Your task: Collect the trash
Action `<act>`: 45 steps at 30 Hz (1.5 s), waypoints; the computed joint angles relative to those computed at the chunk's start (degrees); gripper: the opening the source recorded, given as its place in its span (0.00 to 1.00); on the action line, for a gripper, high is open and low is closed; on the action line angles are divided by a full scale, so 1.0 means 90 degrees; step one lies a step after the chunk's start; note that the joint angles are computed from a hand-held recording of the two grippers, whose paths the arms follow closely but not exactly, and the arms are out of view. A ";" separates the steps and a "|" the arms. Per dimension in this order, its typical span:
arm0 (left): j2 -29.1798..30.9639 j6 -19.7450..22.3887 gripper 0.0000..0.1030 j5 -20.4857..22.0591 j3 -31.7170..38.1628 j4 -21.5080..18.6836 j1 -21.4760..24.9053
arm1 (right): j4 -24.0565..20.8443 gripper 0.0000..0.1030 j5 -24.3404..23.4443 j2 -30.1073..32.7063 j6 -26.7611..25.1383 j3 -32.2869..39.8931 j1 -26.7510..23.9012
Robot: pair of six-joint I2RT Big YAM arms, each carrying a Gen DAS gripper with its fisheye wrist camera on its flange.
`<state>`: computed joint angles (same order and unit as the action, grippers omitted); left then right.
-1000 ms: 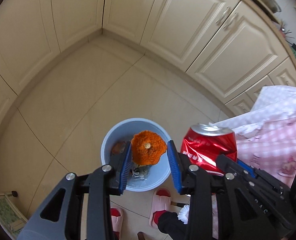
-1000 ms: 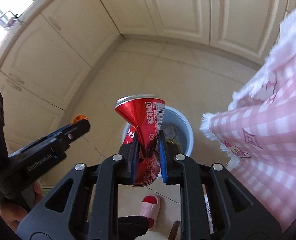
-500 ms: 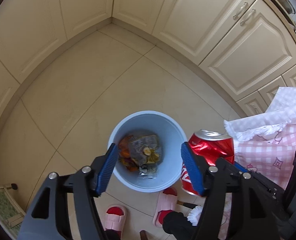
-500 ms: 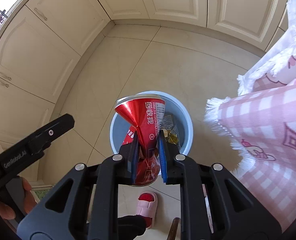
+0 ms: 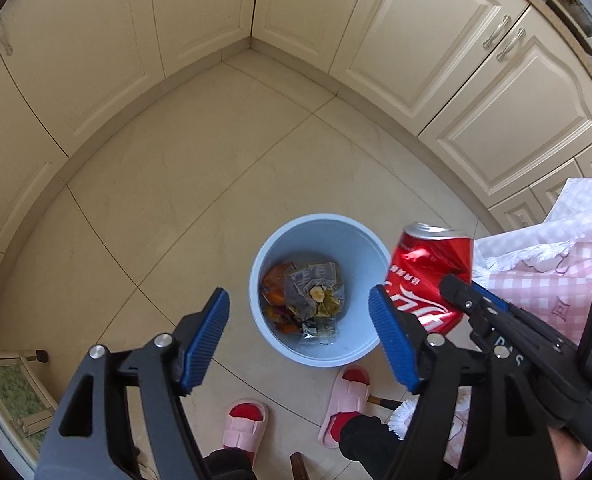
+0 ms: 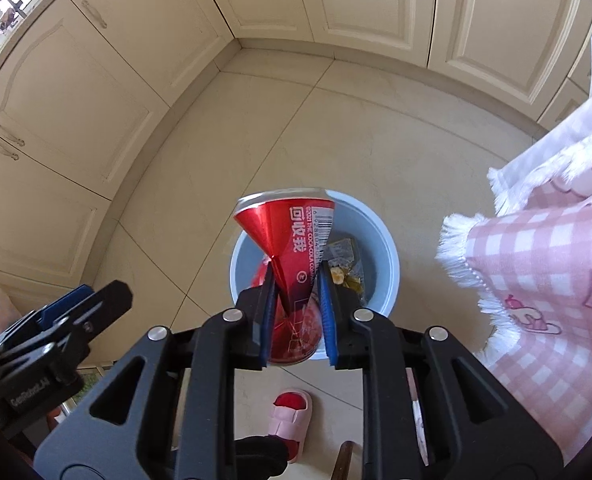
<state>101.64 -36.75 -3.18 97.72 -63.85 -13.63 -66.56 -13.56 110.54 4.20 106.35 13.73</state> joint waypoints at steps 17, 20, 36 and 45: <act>-0.2019 -0.0185 0.71 -0.1774 0.0058 -0.0467 -0.1236 | 0.0307 0.48 0.0162 -0.2658 -0.0615 -0.0962 -0.0243; -0.2281 -0.0200 0.73 -0.2344 0.0286 -0.0628 -0.1704 | 0.0341 0.52 0.0090 -0.3387 -0.0798 -0.1148 -0.0476; -0.2171 -0.0130 0.89 -0.5576 0.2411 -0.1528 -0.4838 | 0.0280 0.75 -0.1122 -0.5983 -0.1722 -0.1283 -0.2893; -0.1725 -0.0236 0.91 -0.6955 0.3448 -0.2030 -0.6097 | 0.0318 0.82 -0.2313 -0.6709 -0.2108 -0.1233 -0.4595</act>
